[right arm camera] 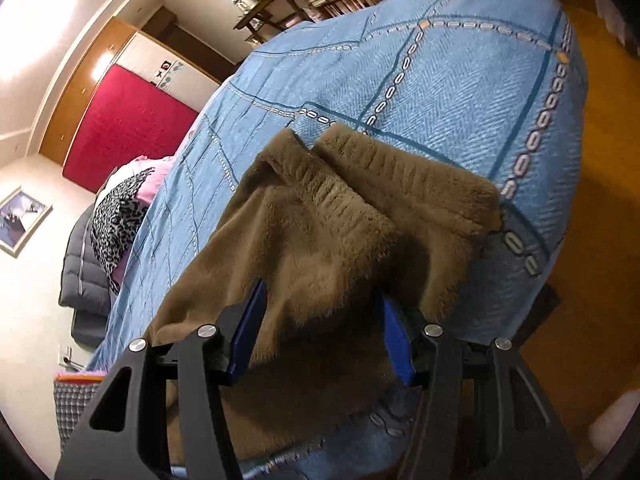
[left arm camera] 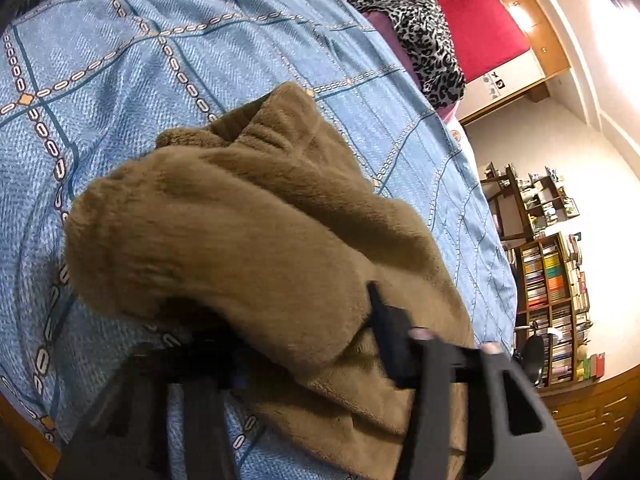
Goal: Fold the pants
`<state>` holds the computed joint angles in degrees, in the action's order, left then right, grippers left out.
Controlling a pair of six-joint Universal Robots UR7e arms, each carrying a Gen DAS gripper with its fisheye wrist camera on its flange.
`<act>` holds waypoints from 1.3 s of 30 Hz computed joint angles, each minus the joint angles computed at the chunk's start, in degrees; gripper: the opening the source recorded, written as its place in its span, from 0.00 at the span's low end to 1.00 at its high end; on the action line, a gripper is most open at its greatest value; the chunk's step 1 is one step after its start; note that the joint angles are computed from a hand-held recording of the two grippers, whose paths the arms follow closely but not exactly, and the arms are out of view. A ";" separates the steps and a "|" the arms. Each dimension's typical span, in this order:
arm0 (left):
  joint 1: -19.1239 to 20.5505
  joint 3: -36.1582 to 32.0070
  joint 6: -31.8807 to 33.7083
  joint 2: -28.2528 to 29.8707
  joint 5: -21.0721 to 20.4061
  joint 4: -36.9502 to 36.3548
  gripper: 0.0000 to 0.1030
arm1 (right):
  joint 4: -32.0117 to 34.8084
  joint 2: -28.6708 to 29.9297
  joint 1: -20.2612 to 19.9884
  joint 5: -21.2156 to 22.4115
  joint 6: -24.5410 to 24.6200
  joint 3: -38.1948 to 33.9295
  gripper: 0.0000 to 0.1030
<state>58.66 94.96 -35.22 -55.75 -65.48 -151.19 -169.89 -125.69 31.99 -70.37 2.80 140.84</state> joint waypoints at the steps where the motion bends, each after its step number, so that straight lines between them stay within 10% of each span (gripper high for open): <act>1: 0.20 -0.22 -0.22 0.04 -0.22 0.10 0.23 | -0.62 0.85 0.93 -1.12 0.49 -0.41 0.51; 5: 0.15 -0.48 0.16 -0.26 -0.26 -0.57 0.11 | -2.81 3.75 6.19 -8.89 1.13 -2.19 0.13; 7: -0.56 -0.94 1.03 -0.32 0.28 -0.54 0.09 | -4.83 4.98 9.45 -12.92 0.84 -3.15 0.09; 16: -4.21 -4.62 7.75 -1.11 -2.03 -1.11 0.08 | -8.49 4.97 16.52 -22.31 -1.97 -6.99 0.08; 26: -3.14 4.48 3.49 -7.02 0.78 8.90 0.09 | -2.69 -4.60 9.66 -23.50 -5.61 -0.28 0.08; 39: -2.50 7.94 7.72 -8.62 5.43 2.62 0.54 | -6.65 -3.34 6.81 -23.35 -9.37 1.94 0.25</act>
